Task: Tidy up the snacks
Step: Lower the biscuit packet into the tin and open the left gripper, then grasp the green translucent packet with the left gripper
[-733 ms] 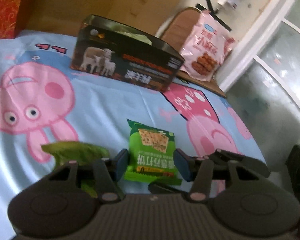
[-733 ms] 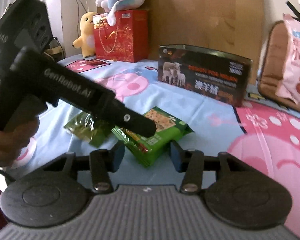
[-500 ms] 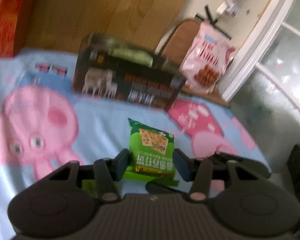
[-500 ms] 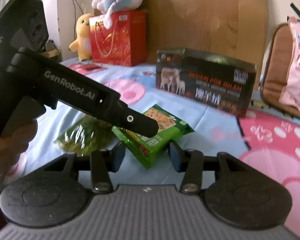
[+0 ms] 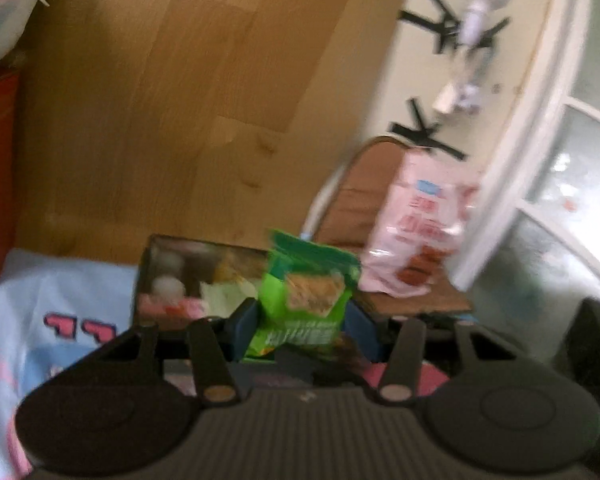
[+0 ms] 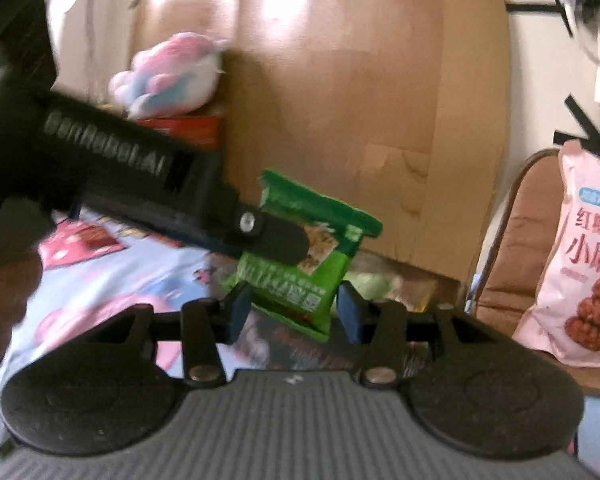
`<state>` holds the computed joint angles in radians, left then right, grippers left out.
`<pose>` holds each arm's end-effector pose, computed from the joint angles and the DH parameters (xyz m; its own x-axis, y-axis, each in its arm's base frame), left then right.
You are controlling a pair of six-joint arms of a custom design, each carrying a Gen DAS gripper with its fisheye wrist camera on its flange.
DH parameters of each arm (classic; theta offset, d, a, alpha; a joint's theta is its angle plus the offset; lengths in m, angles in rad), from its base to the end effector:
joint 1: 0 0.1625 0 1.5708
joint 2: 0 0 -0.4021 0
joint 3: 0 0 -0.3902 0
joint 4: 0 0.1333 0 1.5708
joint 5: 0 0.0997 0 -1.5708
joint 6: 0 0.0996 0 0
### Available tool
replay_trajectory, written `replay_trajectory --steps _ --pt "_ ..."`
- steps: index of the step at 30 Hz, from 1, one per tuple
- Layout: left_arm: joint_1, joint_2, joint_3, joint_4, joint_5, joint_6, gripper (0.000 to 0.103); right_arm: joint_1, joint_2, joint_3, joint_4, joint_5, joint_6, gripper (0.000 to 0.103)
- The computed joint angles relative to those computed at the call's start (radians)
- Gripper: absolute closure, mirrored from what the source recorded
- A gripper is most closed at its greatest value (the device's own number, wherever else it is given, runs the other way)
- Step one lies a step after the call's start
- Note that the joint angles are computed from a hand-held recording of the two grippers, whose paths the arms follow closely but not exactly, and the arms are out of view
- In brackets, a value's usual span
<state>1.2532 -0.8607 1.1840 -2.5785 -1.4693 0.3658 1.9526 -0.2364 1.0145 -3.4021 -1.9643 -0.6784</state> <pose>-0.1049 -0.7782 0.3297 -0.8147 0.4966 -0.2994 0.5712 0.5980 -0.5623 0.3856 -0.7052 0.0239 -0.6483 -0.3153 0.6931 -0.7593 0.3356 -0.5575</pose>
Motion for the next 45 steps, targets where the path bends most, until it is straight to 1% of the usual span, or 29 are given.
replay_trajectory --steps 3,5,7,9,13,14,15,17,18,19,20,22,25,26,27,28,31,33,34,35,37,40,42,43,45 --pt "0.008 0.070 -0.083 -0.008 0.067 -0.022 0.055 -0.011 0.066 -0.130 0.057 -0.019 -0.031 0.052" --pt "0.011 0.099 -0.119 -0.013 0.114 -0.045 0.055 -0.019 0.096 -0.193 0.108 -0.028 -0.014 0.052" --pt "0.019 0.098 -0.119 -0.025 0.106 -0.055 0.053 -0.023 0.102 -0.209 0.126 -0.030 0.025 0.052" --pt "0.020 0.075 -0.083 -0.072 0.106 -0.046 0.053 -0.028 0.088 -0.187 0.108 -0.011 0.053 0.052" --pt "0.024 0.005 0.003 -0.116 0.084 -0.062 0.053 -0.027 0.006 -0.022 0.006 0.012 0.100 0.052" --pt "0.029 -0.022 0.033 -0.118 0.072 -0.071 0.053 -0.025 -0.024 0.038 -0.025 0.015 0.115 0.052" --pt "0.033 -0.051 0.064 -0.114 0.062 -0.078 0.051 -0.026 -0.034 0.062 -0.025 0.025 0.131 0.051" --pt "0.039 -0.112 0.139 -0.111 0.062 -0.088 0.051 -0.018 -0.074 0.165 -0.098 0.040 0.139 0.050" --pt "0.042 -0.144 0.178 -0.110 0.070 -0.093 0.050 -0.017 -0.097 0.209 -0.087 0.050 0.164 0.050" --pt "0.047 -0.180 0.222 -0.102 0.077 -0.101 0.050 -0.016 -0.118 0.244 -0.058 0.069 0.205 0.050" --pt "0.052 -0.206 0.251 -0.086 0.079 -0.112 0.050 -0.018 -0.150 0.305 -0.036 0.095 0.256 0.050" --pt "0.067 -0.260 0.303 -0.034 0.076 -0.136 0.050 -0.021 -0.192 0.381 0.038 0.135 0.302 0.050" --pt "0.084 -0.336 0.385 0.013 0.080 -0.164 0.050 -0.004 -0.218 0.456 0.092 0.139 0.289 0.049" --pt "0.088 -0.360 0.410 0.027 0.077 -0.173 0.049 0.002 -0.221 0.471 0.106 0.145 0.278 0.047" --pt "0.091 -0.374 0.427 0.036 0.071 -0.182 0.046 0.010 -0.223 0.486 0.112 0.149 0.259 0.041" --pt "0.095 -0.388 0.443 0.047 0.060 -0.190 0.045 0.020 -0.217 0.490 0.112 0.148 0.235 0.039" --pt "0.102 -0.409 0.480 0.067 0.042 -0.206 0.043 0.048 -0.187 0.478 0.127 0.116 0.153 0.037" --pt "0.102 -0.412 0.495 0.080 0.033 -0.216 0.043 0.065 -0.159 0.454 0.136 0.075 0.114 0.037" --pt "0.104 -0.412 0.506 0.075 0.022 -0.214 0.043 0.070 -0.147 0.443 0.139 0.057 0.099 0.037" --pt "0.099 -0.417 0.532 0.033 0.030 -0.203 0.042 0.075 -0.130 0.430 0.120 0.049 0.081 0.034" --pt "0.079 -0.417 0.559 -0.014 0.067 -0.177 0.043 0.074 -0.129 0.428 0.122 0.049 0.086 0.033" --pt "0.061 -0.405 0.560 -0.034 0.113 -0.175 0.048 0.069 -0.114 0.398 0.132 0.048 0.108 0.032" --pt "0.058 -0.393 0.537 -0.015 0.119 -0.194 0.053 0.069 -0.106 0.388 0.119 0.041 0.122 0.036" --pt "0.060 -0.389 0.530 -0.008 0.116 -0.204 0.054 0.071 -0.100 0.388 0.102 0.031 0.130 0.039" --pt "0.058 -0.387 0.525 -0.011 0.103 -0.212 0.054 0.072 -0.099 0.402 0.064 0.018 0.155 0.046"
